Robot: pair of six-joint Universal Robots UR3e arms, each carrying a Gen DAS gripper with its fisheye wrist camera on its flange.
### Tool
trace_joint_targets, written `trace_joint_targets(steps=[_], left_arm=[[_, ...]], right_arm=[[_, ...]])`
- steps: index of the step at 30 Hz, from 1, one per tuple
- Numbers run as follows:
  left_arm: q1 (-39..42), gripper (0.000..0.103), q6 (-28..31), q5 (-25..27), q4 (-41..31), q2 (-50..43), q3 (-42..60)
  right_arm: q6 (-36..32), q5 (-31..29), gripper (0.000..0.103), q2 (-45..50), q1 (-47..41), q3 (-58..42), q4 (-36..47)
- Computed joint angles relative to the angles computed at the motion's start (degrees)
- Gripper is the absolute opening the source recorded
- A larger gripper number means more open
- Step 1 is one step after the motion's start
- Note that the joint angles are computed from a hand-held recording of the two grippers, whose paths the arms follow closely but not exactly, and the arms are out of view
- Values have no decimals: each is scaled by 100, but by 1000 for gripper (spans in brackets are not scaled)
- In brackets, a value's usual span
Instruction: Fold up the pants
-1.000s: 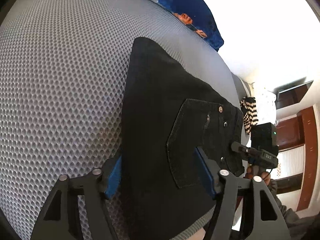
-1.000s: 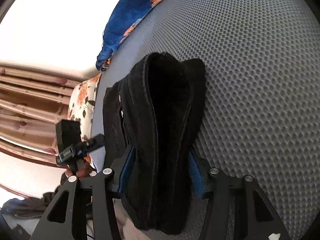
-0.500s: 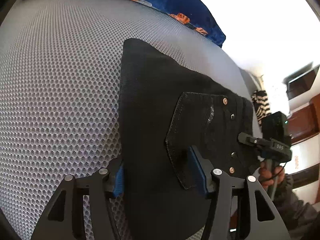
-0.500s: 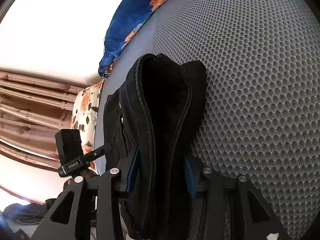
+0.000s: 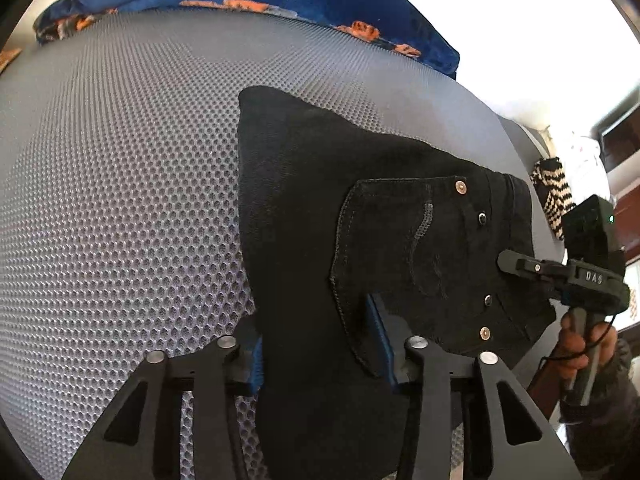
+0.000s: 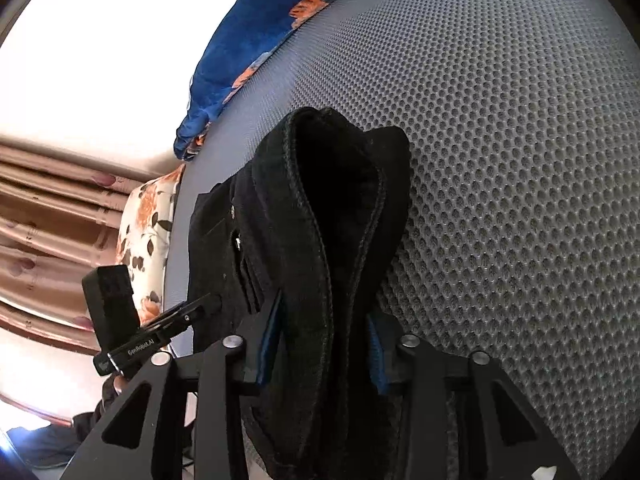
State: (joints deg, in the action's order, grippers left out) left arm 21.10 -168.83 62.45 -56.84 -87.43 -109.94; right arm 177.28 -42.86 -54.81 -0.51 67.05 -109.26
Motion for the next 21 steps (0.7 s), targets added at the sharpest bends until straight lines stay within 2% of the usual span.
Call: trace_joint_targets(steps=[3, 8, 14, 16, 21], left_arm=[[151, 28, 212, -185, -38, 160, -94], [670, 20, 577, -806, -428, 368, -232], [1056, 17, 1000, -1211, -877, 651, -256], [1236, 17, 1276, -1275, -1237, 792, -177], [1655, 17, 1827, -1393, -1910, 1265, -45]], right_arm=[[239, -120, 28, -68, 118, -7, -169], [702, -495, 25, -204, 439, -93, -518], [1144, -633, 24, -315, 693, -217, -741], [1332, -686, 23, -307, 801, -314, -785], [1562, -625, 23, -46, 1099, -1002, -674]])
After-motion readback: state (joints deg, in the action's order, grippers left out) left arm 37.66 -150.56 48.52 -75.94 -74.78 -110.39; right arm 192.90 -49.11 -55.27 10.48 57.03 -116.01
